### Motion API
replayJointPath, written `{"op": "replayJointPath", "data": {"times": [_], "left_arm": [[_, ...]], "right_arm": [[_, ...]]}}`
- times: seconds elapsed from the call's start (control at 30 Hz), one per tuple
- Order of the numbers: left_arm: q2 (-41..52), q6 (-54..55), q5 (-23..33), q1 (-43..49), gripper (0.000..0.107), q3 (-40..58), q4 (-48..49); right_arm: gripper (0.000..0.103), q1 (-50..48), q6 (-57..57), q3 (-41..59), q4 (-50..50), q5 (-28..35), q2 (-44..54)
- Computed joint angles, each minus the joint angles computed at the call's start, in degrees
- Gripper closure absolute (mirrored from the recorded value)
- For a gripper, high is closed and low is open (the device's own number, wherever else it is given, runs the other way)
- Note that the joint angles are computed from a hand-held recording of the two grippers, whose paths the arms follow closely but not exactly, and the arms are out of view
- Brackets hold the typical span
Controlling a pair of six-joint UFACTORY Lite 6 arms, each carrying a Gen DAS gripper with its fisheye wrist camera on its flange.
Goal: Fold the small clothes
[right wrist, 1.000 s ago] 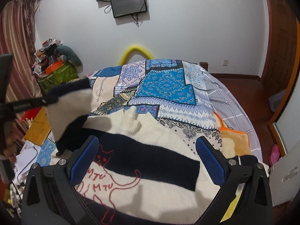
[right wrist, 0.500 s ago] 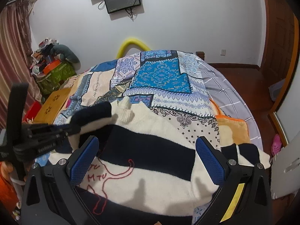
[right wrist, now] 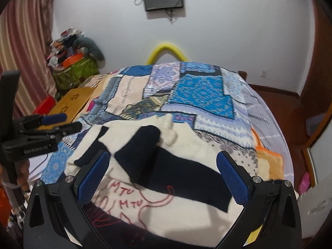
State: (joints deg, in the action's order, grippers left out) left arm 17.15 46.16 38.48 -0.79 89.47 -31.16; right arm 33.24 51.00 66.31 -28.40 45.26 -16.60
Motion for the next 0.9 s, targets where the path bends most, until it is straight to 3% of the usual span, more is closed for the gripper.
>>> {"op": "replayJointPath", "data": {"times": [0.17, 0.23, 0.43, 0.73, 0.9], "left_arm": [[2.97, 4.95, 1.47, 6.76, 0.035, 3.30, -1.90], [5.19, 6.44, 2.69, 9.24, 0.034, 4.83, -2.23], [12.32, 8.06, 3.52, 13.19, 0.033, 7.96, -1.31], [23.36, 7.63, 2.29, 13.59, 0.033, 12.64, 2.04], [28.24, 7.04, 2.49, 12.78, 0.033, 15.94, 3.23]], "right_arm": [[0.001, 1.72, -3.53, 6.36, 2.78, -2.03, 8.86], [0.007, 2.30, -5.44, 9.62, 4.20, -2.20, 13.45], [0.013, 2.95, -11.80, 17.98, 10.02, -2.98, 25.29], [0.033, 1.46, -20.52, 29.00, 17.72, -1.45, 40.65], [0.039, 1.26, -22.85, 32.99, 18.11, -0.13, 46.66]]}}
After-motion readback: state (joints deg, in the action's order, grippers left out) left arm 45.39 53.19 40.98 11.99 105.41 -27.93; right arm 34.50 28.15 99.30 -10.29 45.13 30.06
